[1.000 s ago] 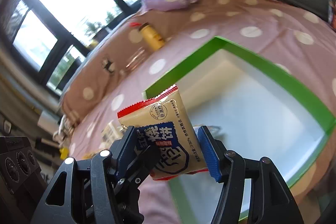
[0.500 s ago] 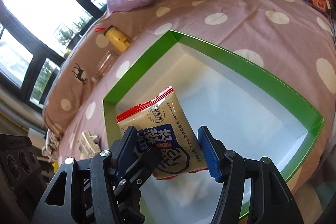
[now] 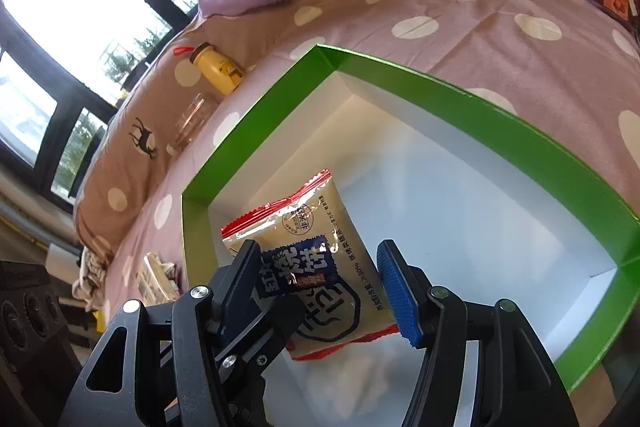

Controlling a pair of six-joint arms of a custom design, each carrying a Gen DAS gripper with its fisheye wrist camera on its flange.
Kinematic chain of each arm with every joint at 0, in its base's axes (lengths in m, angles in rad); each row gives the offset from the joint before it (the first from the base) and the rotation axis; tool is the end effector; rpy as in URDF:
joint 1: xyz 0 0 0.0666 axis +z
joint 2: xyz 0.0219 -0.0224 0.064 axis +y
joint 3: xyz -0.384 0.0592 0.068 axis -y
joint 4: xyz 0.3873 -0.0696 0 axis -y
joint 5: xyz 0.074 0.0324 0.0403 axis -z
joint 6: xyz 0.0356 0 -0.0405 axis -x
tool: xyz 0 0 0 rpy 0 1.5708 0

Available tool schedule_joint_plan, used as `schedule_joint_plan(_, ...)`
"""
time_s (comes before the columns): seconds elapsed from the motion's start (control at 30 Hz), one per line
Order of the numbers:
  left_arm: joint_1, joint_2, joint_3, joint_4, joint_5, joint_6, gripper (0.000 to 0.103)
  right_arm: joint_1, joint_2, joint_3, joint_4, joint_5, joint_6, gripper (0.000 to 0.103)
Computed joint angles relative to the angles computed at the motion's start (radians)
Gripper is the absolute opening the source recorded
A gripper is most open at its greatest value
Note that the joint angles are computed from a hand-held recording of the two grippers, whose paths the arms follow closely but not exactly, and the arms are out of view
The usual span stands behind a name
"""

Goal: Organize snacks
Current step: 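Carry the biscuit packet into the box and open the right gripper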

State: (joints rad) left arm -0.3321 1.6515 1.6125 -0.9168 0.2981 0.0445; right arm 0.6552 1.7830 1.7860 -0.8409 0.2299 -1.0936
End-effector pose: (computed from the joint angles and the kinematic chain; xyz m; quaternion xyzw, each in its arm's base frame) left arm 0.5351 -0.1960 0.4044 0.1796 0.9264 -0.1951 0.2675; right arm 0.5040 0.3766 0.4119 0.2418 0.8963 0.2044 0.3105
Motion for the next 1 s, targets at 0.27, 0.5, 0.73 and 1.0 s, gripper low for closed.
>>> schedule_joint_plan(0.27, 0.005, -0.007, -0.013, 0.001, -0.079, -0.004, 0.012, 0.007, 0.016, 0.02, 0.013, 0.007, 0.024, 0.063)
schedule_joint_plan(0.5, 0.025, -0.021, -0.026, 0.003, -0.12, 0.013, 0.005, 0.014, 0.048, 0.068, -0.026, -0.003, 0.041, 0.063)
schedule_joint_plan(0.73, 0.061, -0.017, -0.024, 0.001, -0.039, 0.051, 0.003, 0.017, 0.057, 0.085, -0.052, 0.0, 0.04, 0.063)
schedule_joint_plan(1.0, 0.053, -0.023, -0.03, 0.005, -0.071, 0.031, 0.003, 0.023, 0.079, 0.13, -0.123, 0.027, 0.043, 0.064)
